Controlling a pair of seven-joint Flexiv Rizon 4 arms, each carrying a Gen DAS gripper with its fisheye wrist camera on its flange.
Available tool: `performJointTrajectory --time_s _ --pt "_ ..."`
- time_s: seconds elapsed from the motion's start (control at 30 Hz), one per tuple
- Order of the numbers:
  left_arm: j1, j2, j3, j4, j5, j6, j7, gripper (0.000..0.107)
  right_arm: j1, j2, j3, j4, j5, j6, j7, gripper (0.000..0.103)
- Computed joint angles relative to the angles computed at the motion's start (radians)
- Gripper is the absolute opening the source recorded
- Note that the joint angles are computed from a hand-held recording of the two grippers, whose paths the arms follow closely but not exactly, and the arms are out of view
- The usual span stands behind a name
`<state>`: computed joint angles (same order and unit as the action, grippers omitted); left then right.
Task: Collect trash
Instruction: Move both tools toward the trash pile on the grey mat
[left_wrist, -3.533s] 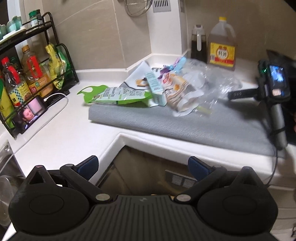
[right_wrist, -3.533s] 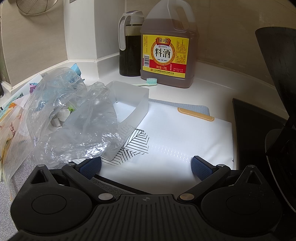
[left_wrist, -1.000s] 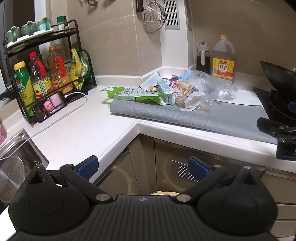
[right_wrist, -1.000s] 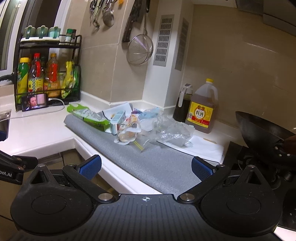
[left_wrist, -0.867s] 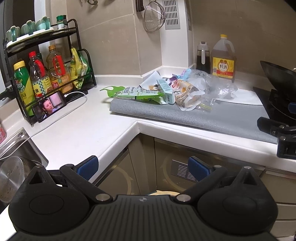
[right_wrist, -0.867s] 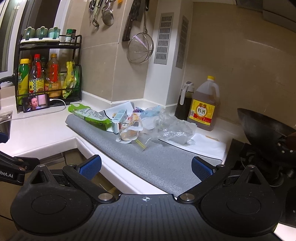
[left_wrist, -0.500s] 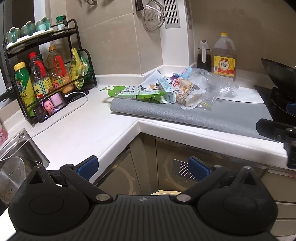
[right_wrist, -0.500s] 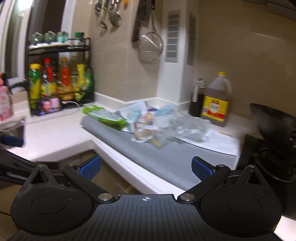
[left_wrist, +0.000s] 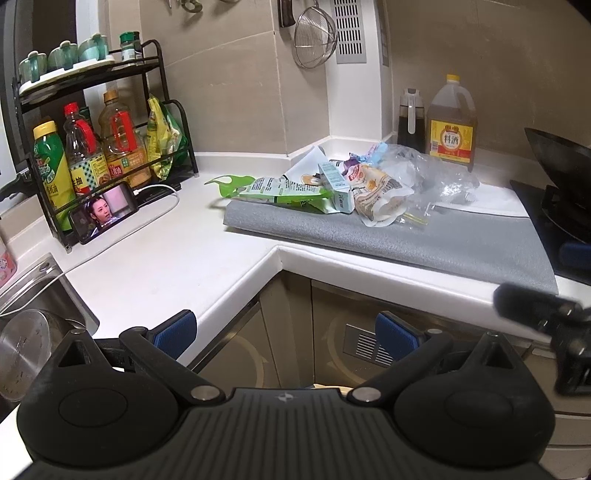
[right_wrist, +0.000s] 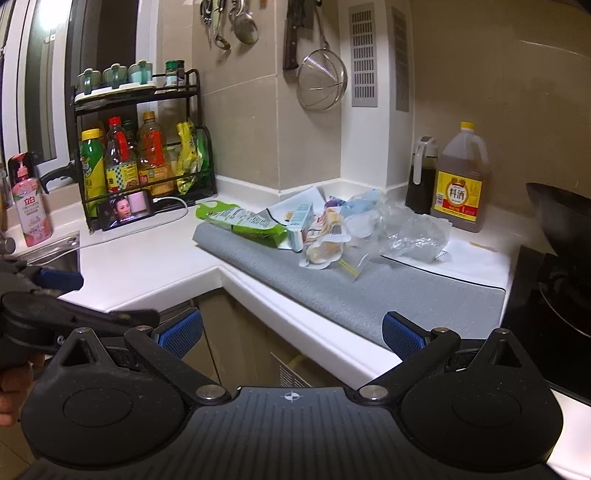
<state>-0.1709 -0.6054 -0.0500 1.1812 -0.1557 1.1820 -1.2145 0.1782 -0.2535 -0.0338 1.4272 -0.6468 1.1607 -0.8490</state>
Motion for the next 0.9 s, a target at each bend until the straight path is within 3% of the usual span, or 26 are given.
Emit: performJointTrajectory --time_s 0.2,0.33,0.4,0.5,0.63,0.9 --pt "0.002 0.007 -0.008 0.013 -0.004 0.016 0.015 0.103 0.005 0.006 0.019 0.01 0.088 -0.031 0.078 0.103" --pt "-0.001 0.009 -0.002 0.016 -0.001 0.018 0.011 0.103 0.038 0.054 -0.051 0.12 -0.159 0.012 0.364 0.103" --pt "-0.001 0.01 0.001 0.02 0.0 0.018 0.007 0.103 0.026 0.074 -0.058 0.158 -0.286 0.03 0.453 0.103" --pt "0.0 0.018 0.003 0.035 0.003 0.02 0.007 0.103 -0.008 0.092 -0.042 0.185 -0.376 0.051 0.539 0.103" --pt "0.005 0.044 -0.003 0.082 -0.007 0.008 -0.002 0.103 -0.042 0.105 -0.003 0.206 -0.34 0.047 0.568 0.103" --pt "-0.007 0.084 0.016 0.157 0.009 0.026 -0.026 0.103 -0.067 0.119 0.035 0.238 -0.186 0.139 0.498 0.103"
